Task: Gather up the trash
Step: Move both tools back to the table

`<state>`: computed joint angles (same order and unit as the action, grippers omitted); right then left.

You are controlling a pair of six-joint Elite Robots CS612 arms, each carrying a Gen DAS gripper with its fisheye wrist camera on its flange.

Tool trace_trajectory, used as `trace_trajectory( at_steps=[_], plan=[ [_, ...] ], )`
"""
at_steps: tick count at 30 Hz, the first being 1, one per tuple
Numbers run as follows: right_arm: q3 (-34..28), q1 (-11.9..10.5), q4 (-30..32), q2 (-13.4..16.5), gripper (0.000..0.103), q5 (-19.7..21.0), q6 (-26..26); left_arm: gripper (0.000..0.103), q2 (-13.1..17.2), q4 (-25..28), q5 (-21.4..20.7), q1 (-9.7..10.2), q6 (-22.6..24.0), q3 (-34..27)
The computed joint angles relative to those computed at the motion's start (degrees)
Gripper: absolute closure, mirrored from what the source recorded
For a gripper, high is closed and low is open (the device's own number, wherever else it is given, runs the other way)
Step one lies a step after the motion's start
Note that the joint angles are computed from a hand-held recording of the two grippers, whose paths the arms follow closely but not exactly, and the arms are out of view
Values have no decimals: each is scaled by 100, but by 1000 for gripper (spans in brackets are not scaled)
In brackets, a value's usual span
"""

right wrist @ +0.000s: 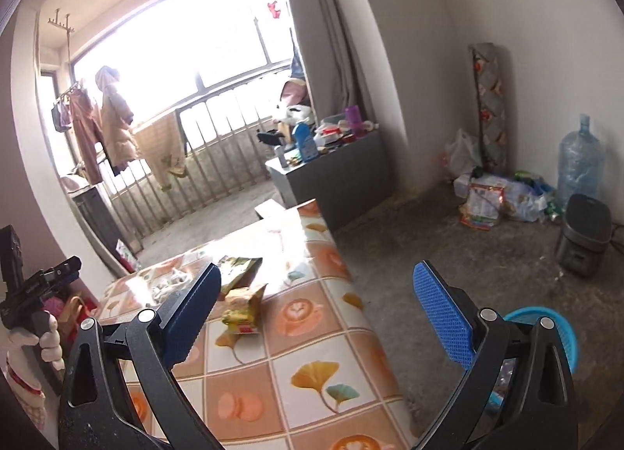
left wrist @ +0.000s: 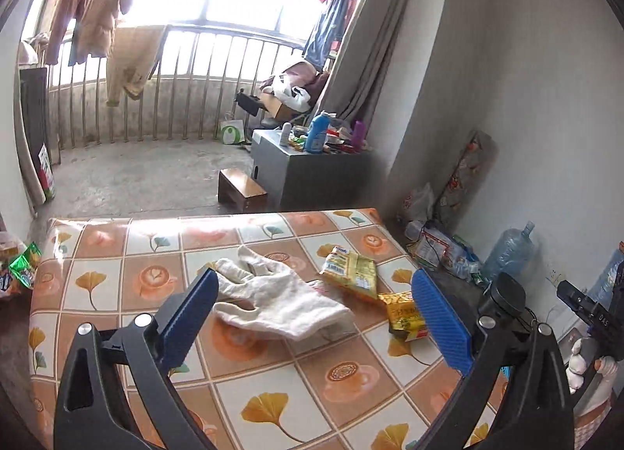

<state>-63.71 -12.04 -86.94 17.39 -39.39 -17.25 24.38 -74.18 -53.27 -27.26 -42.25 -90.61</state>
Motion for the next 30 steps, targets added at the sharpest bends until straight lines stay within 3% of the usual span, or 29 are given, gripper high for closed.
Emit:
trace_trajectory(
  at_steps=[4,7,8,12,15,23,28,30],
  plan=[
    [403,242,1247,-267,13,55,-803,8,68,257,-193,152,-232,20],
    [810,451,1815,-502,20,-192,-1268,18,84,340,-474,295,-472,154],
    [1010,522,1890,-598,21,-230,-1436,25,83,337,-604,356,-529,222],
    [1735,788,1859,-940,25,-379,-1992,43,34,387,-1026,578,-643,529],
    [2347,982,1722,-1191,25,-490,-2597,50,-20,434,-1234,729,-578,799],
    [4522,1217,1472,-2116,40,-948,-3552,77,-48,352,-1709,966,-426,1256],
    [4262,1197,2044,-2029,49,-806,-4283,84,26,135,-1803,944,-120,1253],
    [3848,1188,2293,-1843,50,-792,-4553,87,50,50,-1888,940,-44,1234]
  ],
)
